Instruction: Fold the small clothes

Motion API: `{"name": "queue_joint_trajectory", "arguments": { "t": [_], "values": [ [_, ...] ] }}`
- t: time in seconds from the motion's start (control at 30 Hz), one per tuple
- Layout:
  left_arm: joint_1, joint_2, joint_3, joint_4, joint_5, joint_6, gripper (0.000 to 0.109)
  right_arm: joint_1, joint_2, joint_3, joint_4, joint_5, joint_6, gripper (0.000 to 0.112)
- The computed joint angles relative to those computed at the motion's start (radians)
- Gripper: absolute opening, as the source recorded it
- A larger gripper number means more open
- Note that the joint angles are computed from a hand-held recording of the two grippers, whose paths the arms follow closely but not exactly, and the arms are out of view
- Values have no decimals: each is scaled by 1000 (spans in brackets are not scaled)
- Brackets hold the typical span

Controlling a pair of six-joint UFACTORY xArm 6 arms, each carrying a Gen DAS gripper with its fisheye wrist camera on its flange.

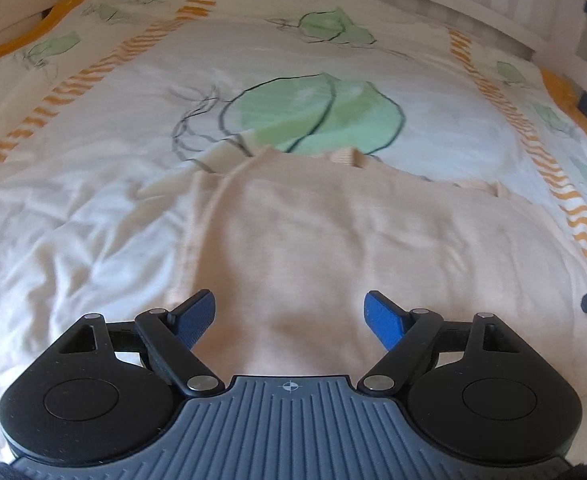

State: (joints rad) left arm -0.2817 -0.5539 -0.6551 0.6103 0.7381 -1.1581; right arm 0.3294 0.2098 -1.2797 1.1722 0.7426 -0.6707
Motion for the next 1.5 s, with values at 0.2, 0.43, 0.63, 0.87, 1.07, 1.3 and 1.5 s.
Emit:
{"name": "queue_joint_trajectory", "arguments": {
  "t": [0.2,0.43,0.63,0.87,1.07,1.3,1.5],
  "values": [
    [63,-108,70,-22,-3,93,81,49,-19,-25,-206,-60,206,28],
    [166,-223,143,-64,-18,199,81,158,-47,-89,-362,-128,359,27],
    [256,-289,193,-199,-85,330,81,279,35,-242,-439,-136,435,26],
    [320,-374,250,-336,-97,476,81,414,204,-432,-459,-126,502,25],
    [374,-428,283,-390,-71,538,81,499,307,-514,-627,-132,617,25],
    [414,-437,293,-435,-47,573,81,535,342,-553,-774,-115,645,33],
    [409,-430,282,-449,-25,587,81,505,279,-490,-361,-139,382,47]
  ]
}}
